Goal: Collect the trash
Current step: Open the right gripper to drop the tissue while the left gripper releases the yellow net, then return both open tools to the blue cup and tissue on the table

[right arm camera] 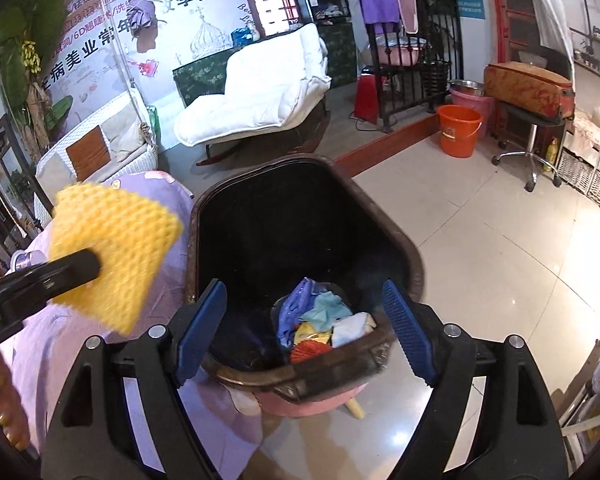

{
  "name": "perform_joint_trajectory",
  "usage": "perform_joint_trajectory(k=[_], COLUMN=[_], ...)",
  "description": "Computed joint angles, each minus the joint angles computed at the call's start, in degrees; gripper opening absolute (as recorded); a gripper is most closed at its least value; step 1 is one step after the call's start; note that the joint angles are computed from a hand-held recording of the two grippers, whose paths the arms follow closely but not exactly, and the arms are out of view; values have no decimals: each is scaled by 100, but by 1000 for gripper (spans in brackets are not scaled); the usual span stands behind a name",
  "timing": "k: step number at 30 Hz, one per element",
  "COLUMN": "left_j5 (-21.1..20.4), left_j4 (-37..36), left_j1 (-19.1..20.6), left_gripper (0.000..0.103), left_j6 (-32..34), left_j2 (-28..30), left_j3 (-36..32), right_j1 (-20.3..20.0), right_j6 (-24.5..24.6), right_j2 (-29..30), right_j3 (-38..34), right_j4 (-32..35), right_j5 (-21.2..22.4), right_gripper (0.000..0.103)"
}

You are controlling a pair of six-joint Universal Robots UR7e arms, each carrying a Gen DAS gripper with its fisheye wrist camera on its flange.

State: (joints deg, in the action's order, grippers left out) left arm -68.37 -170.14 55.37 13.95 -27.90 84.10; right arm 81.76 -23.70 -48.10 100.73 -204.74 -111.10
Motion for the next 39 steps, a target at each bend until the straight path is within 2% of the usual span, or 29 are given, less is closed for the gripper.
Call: perform_joint_trajectory(k=[11, 17, 18, 19, 20, 21, 22, 29, 33, 39], left_j5=[21, 59, 98, 155, 222, 279, 311, 234, 327, 519], left_j4=[615, 1241, 1363, 1433, 1517, 1526, 1413, 1094, 396, -300], left_j1=[-63, -52, -50, -45, -45, -46, -58, -51, -122, -157], left_gripper=[12, 12, 16, 32, 43, 63, 68, 76, 83, 85], left_j6=[92, 30, 31, 34, 26, 31, 39, 29, 199, 291], left_j2=[592, 942, 1004, 1027, 1056, 1085, 1096, 859, 570, 145], left_j3=[-782, -1392, -1504, -1552, -1602, -1636, -1604, -1231, -674, 83], right_j1=[-129, -180, -191, -202, -214, -220, -233, -269, -248, -108], right_j6=[60, 114, 125, 121, 121, 134, 149, 218, 252, 271], right_j2=[-235, -294, -300, -308, -323, -330, -347, -376, -354, -251], right_j3=[293, 417, 423, 434, 460, 474, 494, 507, 464, 362], right_j4=[-306, -445, -453, -466, -484, -504, -519, -581, -490, -200], right_j5=[-64, -152, -191, -231, -246, -265, -277, -340, -292, -186], right_gripper=[81, 81, 81, 81, 81, 81, 81, 82, 83, 84])
